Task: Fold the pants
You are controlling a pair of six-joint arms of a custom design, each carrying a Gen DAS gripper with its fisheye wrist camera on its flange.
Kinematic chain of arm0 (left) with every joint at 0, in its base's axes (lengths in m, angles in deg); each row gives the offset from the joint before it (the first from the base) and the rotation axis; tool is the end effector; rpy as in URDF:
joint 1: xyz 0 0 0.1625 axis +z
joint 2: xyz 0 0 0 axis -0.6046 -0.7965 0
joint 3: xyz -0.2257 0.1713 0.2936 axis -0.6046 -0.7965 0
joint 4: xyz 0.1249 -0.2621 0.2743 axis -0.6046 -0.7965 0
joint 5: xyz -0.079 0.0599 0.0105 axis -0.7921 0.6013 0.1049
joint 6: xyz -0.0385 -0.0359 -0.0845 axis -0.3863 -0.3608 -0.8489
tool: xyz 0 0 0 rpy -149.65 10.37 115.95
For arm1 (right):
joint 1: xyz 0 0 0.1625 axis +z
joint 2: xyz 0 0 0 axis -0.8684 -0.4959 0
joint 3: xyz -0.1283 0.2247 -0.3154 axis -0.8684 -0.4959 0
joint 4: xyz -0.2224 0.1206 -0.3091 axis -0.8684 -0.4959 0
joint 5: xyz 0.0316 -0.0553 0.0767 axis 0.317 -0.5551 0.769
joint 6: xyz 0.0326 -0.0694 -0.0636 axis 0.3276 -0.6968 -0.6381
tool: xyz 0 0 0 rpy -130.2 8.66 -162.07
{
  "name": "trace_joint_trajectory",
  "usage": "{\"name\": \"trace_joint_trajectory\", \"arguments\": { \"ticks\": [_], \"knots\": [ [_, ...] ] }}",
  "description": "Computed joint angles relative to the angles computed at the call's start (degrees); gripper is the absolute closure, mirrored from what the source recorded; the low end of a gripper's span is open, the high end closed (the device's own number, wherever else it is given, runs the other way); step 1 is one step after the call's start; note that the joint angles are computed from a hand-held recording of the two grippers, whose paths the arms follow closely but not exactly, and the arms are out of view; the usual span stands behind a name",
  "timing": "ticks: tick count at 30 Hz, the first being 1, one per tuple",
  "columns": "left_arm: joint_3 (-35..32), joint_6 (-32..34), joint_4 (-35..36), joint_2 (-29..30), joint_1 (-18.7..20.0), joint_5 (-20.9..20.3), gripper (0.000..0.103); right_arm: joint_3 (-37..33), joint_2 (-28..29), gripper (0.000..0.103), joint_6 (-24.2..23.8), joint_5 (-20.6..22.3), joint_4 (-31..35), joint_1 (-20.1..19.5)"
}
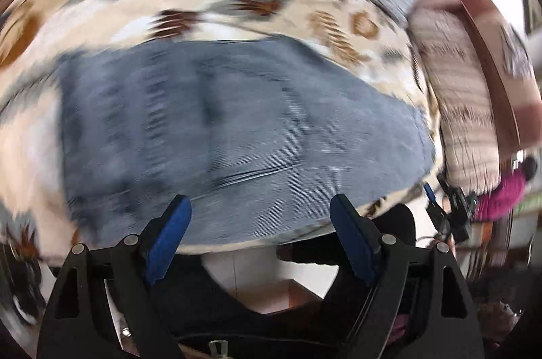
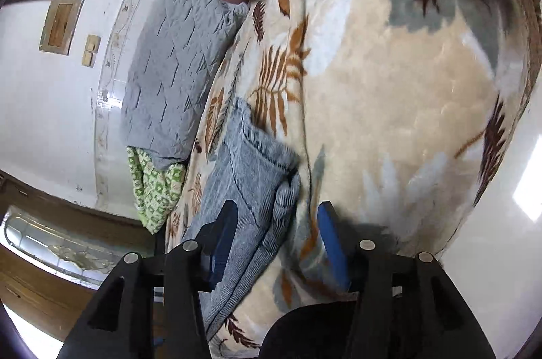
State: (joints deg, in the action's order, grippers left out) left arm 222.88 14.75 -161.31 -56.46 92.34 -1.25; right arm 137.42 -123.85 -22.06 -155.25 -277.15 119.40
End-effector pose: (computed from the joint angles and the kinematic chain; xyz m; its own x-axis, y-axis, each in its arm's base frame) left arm -0.0371 -0.3740 0.2704 -0.9109 -0.2173 -0.3508 -0.0832 0.9294 -0.3596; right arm -0.0540 -0.4204 0.1792 -0.9524 0.2062 -0.2248 0.3011 0.7527 -0.5855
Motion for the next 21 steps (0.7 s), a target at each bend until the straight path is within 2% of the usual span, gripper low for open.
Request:
{"name": "trace_joint_trajectory", "arguments": {
  "ticks": [2, 5, 9, 12, 17, 21],
  "knots": [
    [-3.6, 3.1, -1.5, 7.2, 0.3, -1.4, 0.019, -0.5, 1.8, 0.051, 0.4, 0.4, -0.2, 0.3],
    [-11.0, 8.9, -1.8, 19.5, 0.1, -2.4, 0.019, -0.8, 3.6, 0.051, -0.5, 3.5, -0.9, -0.4],
    [-23.5, 16.2, 0.2, 35.9, -0.7, -2.3, 0.019, -1.7, 5.9, 0.046, -1.3, 6.5, -3.4, -0.6],
    [-33.0, 19.8, 1.8, 46.0, -0.5, -2.9, 0.019, -1.6, 6.9, 0.045, -2.2, 9.4, -4.1, -1.9],
    [-49.6, 21.4, 5.5, 60.5, 1.1, -6.3, 0.019, -1.5, 7.7, 0.045, -4.9, 16.0, -2.0, -5.5],
    [-62.0, 20.7, 9.6, 70.8, 2.0, -6.9, 0.019, -1.4, 7.9, 0.045, -5.9, 17.8, -1.4, -6.5]
  ]
}}
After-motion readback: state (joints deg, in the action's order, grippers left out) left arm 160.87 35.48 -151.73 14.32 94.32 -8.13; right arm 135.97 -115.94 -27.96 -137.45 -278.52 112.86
